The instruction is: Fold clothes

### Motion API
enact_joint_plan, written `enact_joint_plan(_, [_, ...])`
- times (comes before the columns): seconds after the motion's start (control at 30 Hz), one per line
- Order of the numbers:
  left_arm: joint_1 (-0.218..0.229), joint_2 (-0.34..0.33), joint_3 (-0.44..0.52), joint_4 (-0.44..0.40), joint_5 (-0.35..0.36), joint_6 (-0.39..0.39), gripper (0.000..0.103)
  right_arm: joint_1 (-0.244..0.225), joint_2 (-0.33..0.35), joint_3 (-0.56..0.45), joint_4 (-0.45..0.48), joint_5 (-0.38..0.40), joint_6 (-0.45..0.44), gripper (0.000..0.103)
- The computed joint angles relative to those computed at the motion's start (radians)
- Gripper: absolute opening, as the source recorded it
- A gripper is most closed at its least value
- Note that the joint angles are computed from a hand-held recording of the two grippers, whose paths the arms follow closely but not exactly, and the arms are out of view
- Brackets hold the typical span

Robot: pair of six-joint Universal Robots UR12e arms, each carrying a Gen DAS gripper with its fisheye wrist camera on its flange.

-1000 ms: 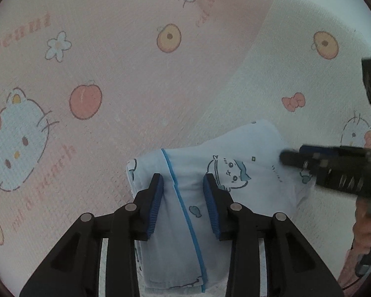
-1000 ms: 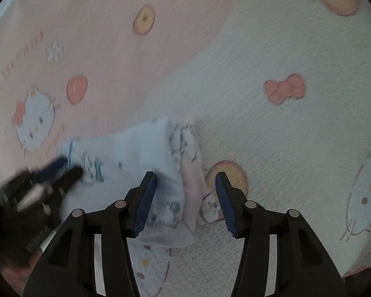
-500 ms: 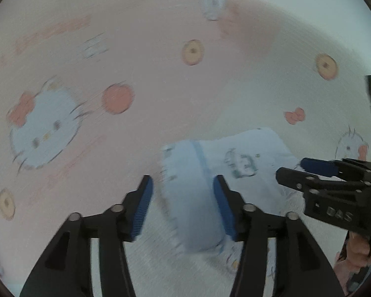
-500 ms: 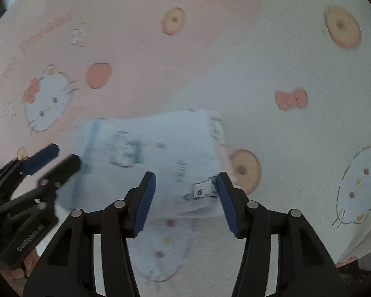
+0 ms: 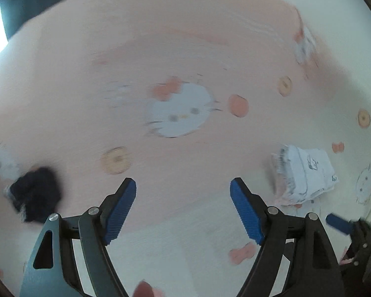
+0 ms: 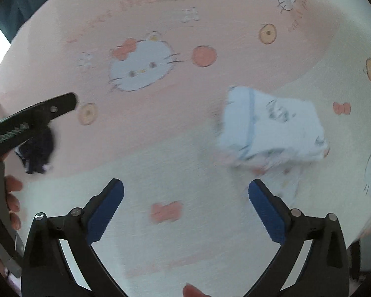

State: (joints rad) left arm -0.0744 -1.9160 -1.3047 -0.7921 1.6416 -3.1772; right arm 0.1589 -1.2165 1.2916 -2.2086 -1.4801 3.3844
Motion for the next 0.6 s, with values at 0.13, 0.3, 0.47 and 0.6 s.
enact_joint_plan(0.13, [0.042, 0.09, -0.084, 0.014, 0.045, -0.009, 0.081, 0.053, -0.001, -0.031, 0.014, -0.028, 0.034, 0.102])
enact_joint_plan(0.3, [0.098, 0.206, -0.185, 0.028, 0.016, -0.002, 0.081, 0.118, -0.046, -0.017, -0.035, -0.089, 0.001, 0.102])
enact_joint_plan(0.47, [0.136, 0.33, -0.301, 0.06, -0.019, -0.036, 0.081, 0.179, -0.119, 0.041, -0.027, -0.126, 0.011, 0.102])
enact_joint_plan(0.6, [0.15, 0.435, -0.407, 0.095, -0.032, -0.025, 0.081, 0.22, -0.183, 0.111, 0.01, -0.161, -0.012, 0.102])
